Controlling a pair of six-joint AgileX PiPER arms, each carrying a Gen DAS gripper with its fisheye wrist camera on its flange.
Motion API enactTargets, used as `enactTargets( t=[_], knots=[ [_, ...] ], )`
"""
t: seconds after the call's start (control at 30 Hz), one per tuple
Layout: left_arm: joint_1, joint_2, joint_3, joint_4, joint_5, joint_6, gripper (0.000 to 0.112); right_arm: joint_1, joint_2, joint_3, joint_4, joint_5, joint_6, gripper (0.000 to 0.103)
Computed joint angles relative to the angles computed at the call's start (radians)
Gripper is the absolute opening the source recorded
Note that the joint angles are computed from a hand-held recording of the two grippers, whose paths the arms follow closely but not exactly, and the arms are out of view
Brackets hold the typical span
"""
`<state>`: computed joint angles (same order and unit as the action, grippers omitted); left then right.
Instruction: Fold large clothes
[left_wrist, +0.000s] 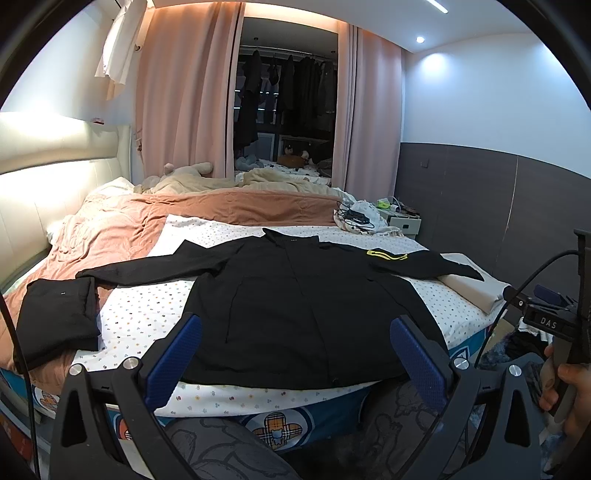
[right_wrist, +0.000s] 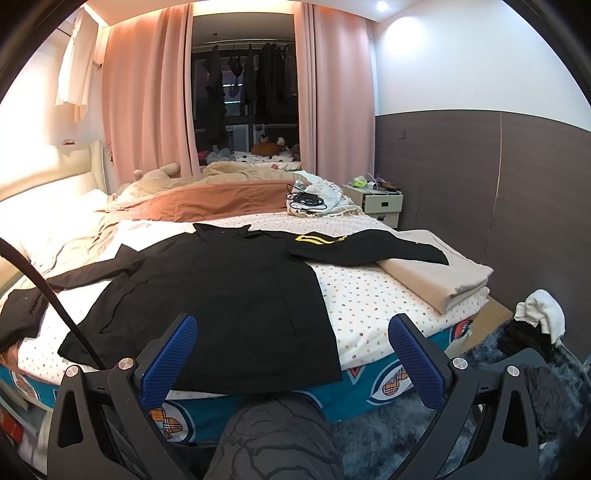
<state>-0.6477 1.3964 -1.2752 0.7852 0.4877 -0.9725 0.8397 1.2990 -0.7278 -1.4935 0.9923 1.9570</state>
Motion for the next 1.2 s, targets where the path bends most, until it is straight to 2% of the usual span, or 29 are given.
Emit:
enactTargets(
  t=[0.53,0.8,0.93,1.2],
  knots=[
    [0.059,0.023,-0.016,-0.106,-0.046,0.098,0.103,-0.078,0.051,-0.029,-0.026,-0.079,0.0,0.103],
    [0.061,0.023,0.007,-0.064,-0.042,0.05,0.103,-0.105,0.071,-0.016,-0.063,-0.111,0.053,0.103],
    [0.068,0.022,0.016,-0.051,-0.037,0.033,0.103,-0.121,0.09,-0.033,-0.064,-0.127,0.024,0.103],
    [0.147,0.058,-0.015,-0.166,-0.048,0.13,0.103,-0.206,0.135,-0.116,-0.049,-0.241,-0.047,0.103]
  ],
)
